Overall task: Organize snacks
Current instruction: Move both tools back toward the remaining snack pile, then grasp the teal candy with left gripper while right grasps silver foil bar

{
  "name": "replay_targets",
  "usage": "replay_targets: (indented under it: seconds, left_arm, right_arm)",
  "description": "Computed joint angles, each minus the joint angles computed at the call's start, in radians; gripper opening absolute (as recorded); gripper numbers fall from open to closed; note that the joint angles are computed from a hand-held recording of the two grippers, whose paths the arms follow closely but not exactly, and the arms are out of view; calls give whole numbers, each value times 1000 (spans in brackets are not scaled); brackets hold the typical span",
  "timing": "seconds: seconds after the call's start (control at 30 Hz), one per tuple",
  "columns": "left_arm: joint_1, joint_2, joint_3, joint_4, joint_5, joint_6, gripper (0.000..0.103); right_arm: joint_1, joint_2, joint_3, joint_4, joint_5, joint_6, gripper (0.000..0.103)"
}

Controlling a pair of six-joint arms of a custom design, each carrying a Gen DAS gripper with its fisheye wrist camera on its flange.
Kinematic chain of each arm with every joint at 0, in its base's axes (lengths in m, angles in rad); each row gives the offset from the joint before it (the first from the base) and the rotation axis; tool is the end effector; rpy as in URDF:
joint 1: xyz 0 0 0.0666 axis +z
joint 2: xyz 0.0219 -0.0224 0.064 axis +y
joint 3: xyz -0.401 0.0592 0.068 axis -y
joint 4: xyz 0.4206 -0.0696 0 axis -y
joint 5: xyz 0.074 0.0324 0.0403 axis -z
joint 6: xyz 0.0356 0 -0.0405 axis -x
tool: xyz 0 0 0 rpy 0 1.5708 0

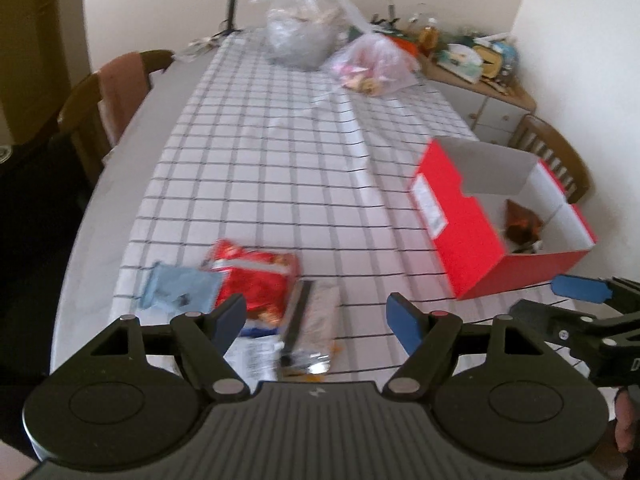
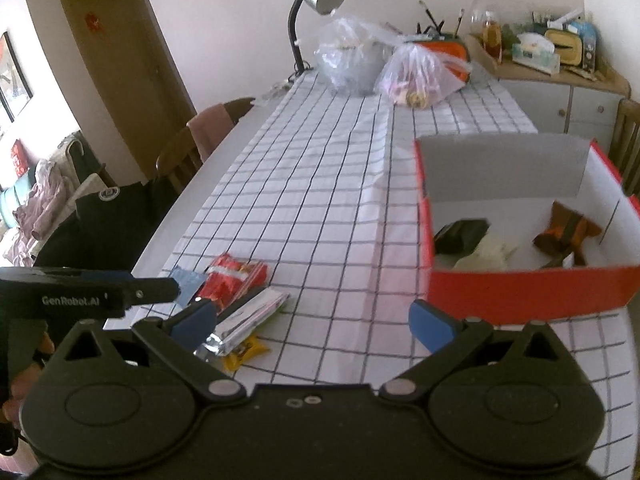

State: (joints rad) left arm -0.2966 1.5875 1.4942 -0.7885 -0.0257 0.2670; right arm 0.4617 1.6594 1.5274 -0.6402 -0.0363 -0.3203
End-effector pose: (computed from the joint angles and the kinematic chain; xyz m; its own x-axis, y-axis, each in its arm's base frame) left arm 0.5595 -0.1704 0.4065 -0.7850 -0.0359 -0.6185 0.0720 0.9863 -0.1486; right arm 0.5551 0.2772 0.3921 -0.7404 -0.0170 -0.6720 -0.2480 0.9361 0.2496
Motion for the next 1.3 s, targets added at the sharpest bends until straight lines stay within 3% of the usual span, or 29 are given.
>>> replay_targets:
  seconds: [0.37,0.7,0.97,1.1,1.3]
  left_arm:
    - [99,-20,-60,-20,-16,13,77]
    - [164,9,-81,-76,-25,85,77]
    - [181,76,-35,-161,-16,190,75]
    - [179,105,-12,-196,-5,217,62]
    - [178,121,-8,-219,-7,245,59]
  right_arm:
    - [61,116,115,-62,42,-51,103]
    - [98,315,355,-240,84,-75,101]
    - [114,440,515,-375,84,-106,96]
    - [120,472,561,-413,88,-111,96]
    - [127,509,614,-457,74,-123,92]
